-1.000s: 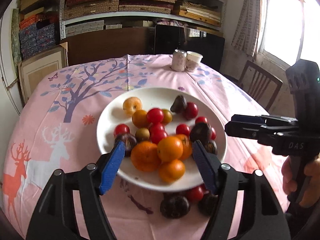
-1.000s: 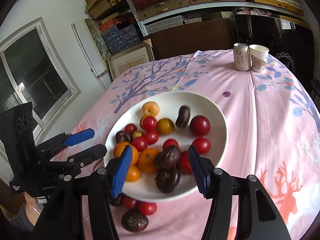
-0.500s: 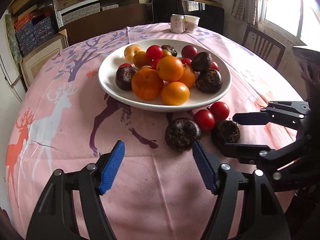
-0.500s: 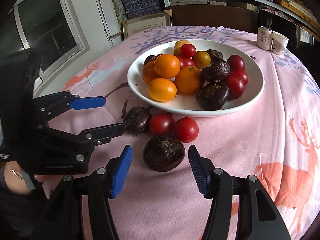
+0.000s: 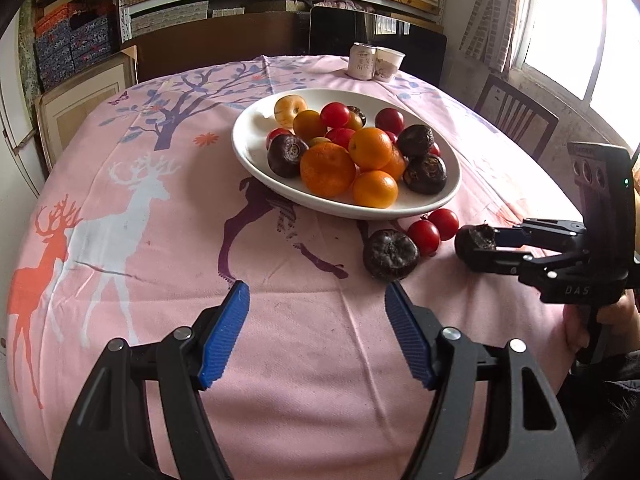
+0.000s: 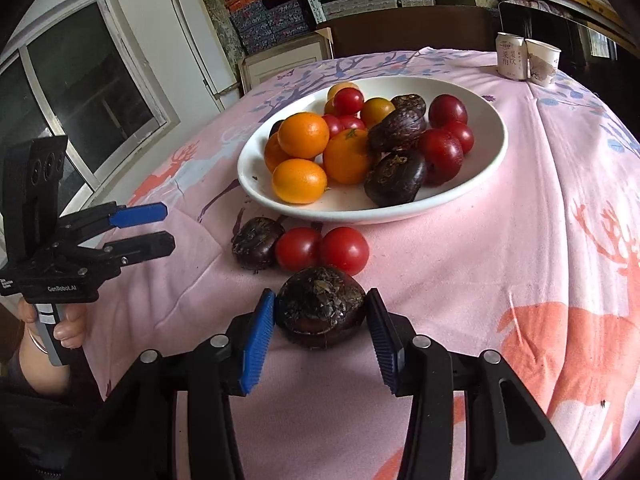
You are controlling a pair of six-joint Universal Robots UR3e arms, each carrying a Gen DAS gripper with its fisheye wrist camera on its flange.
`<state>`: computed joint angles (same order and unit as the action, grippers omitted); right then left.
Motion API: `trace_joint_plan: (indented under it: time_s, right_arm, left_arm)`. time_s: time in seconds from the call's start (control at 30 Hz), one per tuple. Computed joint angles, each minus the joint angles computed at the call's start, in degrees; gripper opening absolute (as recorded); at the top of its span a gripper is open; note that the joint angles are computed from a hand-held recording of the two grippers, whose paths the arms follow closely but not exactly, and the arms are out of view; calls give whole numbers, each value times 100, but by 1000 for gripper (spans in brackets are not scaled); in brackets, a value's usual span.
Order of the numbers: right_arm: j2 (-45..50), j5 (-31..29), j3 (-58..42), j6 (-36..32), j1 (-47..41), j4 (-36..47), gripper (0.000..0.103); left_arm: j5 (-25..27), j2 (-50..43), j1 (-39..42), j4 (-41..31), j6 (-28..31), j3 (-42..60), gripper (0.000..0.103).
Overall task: Organize fruits
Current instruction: 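Grasp a dark brown fruit with the left gripper while the right gripper grasps another, then place both dark brown fruits on the plate and open both grippers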
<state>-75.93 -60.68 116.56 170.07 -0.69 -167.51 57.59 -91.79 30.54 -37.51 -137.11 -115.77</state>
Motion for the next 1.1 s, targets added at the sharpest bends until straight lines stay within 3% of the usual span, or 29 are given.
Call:
trace_joint_plan:
  time_s: [0.27, 0.4, 0.63, 0.8, 0.93, 1.1]
  right_arm:
    - [-157, 749, 265, 34, -839, 166, 47]
    - [-200, 856, 376, -42, -946, 190, 47]
    - [-209, 943, 417, -59, -1000, 100, 47]
    - [-515, 1353, 620, -141, -1231, 100, 47]
    - [-490, 1226, -221, 79, -1047, 467, 47]
    - [710, 615, -2636, 598, -430, 1339, 47]
  left_arm:
    - [836, -1168, -1339, 680, -635, 786, 68]
    - [1219, -1463, -1830, 833, -507, 924, 48]
    - [901, -1313, -1564, 909, -664, 764, 40]
    - [139, -420, -901, 834, -622, 215, 40]
    - [-164, -392, -695, 824, -1080, 694, 40]
    - [469, -1903, -1351, 373, -1882, 2959, 41]
